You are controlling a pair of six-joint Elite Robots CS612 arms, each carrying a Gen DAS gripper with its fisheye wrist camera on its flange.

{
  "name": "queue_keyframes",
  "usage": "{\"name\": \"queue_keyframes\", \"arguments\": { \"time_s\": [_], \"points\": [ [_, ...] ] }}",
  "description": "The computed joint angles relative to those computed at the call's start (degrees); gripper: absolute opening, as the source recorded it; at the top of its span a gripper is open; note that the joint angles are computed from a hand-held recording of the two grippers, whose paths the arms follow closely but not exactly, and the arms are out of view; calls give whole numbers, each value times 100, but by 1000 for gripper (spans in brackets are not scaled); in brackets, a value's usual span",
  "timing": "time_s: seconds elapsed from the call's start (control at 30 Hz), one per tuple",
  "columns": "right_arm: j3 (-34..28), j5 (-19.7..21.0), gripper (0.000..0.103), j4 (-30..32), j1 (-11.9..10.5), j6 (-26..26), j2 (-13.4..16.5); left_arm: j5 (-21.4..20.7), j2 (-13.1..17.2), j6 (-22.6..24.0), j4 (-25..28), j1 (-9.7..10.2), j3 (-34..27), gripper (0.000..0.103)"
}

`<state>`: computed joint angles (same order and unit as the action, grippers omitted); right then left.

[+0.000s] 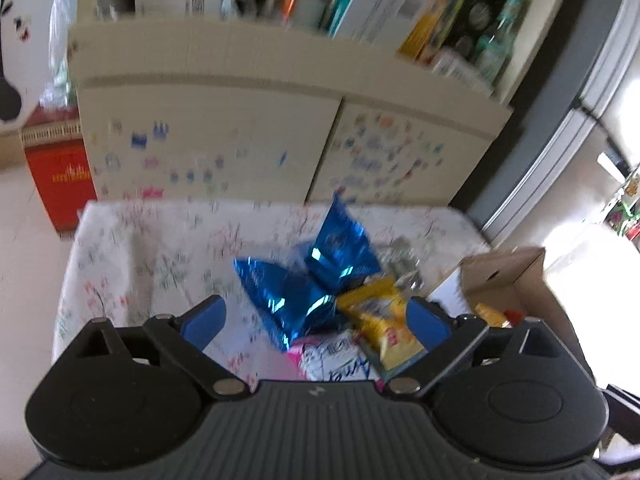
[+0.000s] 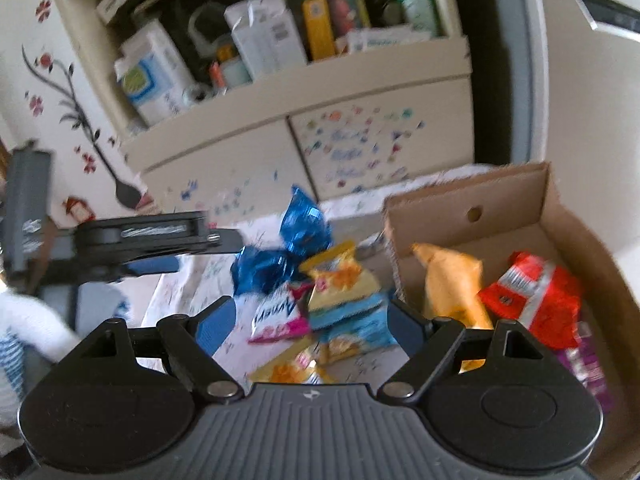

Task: Organize snacks
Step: 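Withdraw both open grippers from the box back over the snack pile, then grasp the yellow waffle packet with the right gripper while the left gripper grasps the pink Amery packet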

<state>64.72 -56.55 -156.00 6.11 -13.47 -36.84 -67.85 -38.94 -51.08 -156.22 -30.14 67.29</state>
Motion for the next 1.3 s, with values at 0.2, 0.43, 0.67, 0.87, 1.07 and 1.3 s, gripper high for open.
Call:
{"name": "queue_keyframes", "arguments": {
  "time_s": [0.2,0.43,0.67,0.87,1.07,1.3],
  "points": [
    [49,-27,86,492,60,-755,-36,-426,261,46,384,22,-331,96],
    [92,-76,86,827,87,-1161,-74,-403,531,-100,889,26,-702,94],
    [31,-212,86,1080,134,-1357,-27,-315,518,-108,820,26,-515,77],
    [-85,-453,85,1229,216,-1478,77,-261,342,-120,637,33,-166,62],
    [-202,-768,84,1199,303,-1577,197,-208,171,-295,609,52,136,56],
    [-358,-1071,84,1211,390,-1790,333,-285,64,-93,482,61,344,56]
  ]
}}
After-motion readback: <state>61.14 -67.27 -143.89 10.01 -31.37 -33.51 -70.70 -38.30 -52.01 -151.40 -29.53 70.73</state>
